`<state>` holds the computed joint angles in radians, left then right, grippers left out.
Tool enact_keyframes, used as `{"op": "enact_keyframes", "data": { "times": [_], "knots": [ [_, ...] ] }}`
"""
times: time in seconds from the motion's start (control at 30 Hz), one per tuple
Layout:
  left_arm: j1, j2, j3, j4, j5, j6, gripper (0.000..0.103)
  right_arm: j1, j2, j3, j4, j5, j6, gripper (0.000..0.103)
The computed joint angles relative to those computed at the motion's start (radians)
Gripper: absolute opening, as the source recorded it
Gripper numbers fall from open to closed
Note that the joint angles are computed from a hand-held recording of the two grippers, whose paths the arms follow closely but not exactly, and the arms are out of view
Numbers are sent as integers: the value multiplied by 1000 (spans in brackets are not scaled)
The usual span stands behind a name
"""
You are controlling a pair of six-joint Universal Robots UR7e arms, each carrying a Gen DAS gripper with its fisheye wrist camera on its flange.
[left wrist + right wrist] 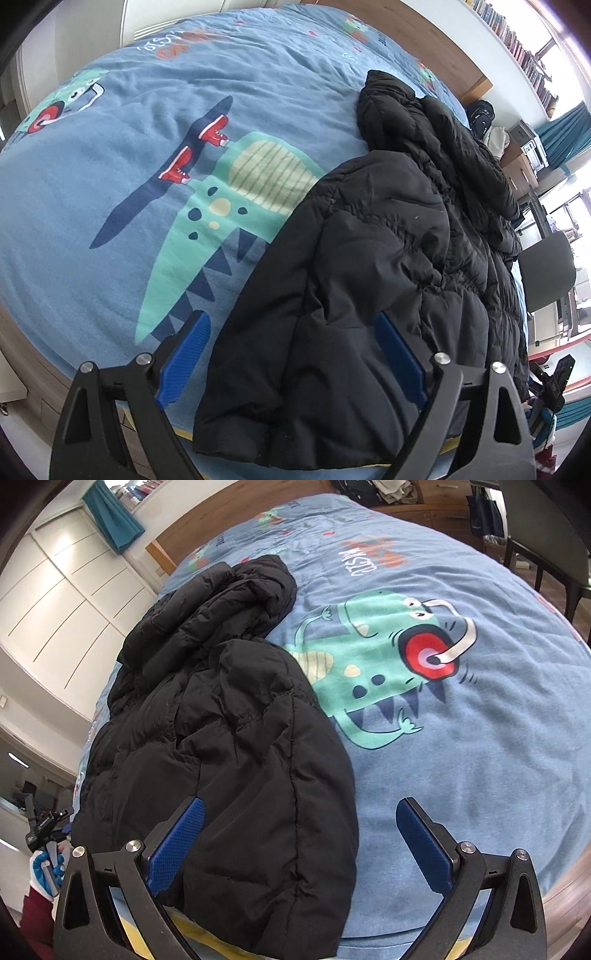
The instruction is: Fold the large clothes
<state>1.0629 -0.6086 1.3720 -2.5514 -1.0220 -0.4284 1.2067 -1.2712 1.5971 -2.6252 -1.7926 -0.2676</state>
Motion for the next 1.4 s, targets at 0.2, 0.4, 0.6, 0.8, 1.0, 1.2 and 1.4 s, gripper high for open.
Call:
{"op": "enact_keyframes", "data": {
  "times": [0.2,0.4,0.6,0.8,1.0,1.2,1.4],
  "knots": [
    [43,7,-3,48,-110,-4,91,7,40,-28,92,-5,-26,102],
    [78,4,32,8,-271,-11,91,-5,50,-27,135,17,-11,102],
    [79,7,52,-28,-343,-6,89,-30,52,-29,181,82,59,99],
    [71,-1,109,-131,-360,-43,84,-48,40,-10,175,121,95,72],
    [50,-11,151,-217,-393,-38,27,-47,18,8,169,147,61,45],
    [10,-24,158,-267,-396,-12,16,-28,4,32,116,158,42,23],
    [-19,-30,104,-308,-405,-11,15,0,-15,14,67,209,59,17]
  ]
}}
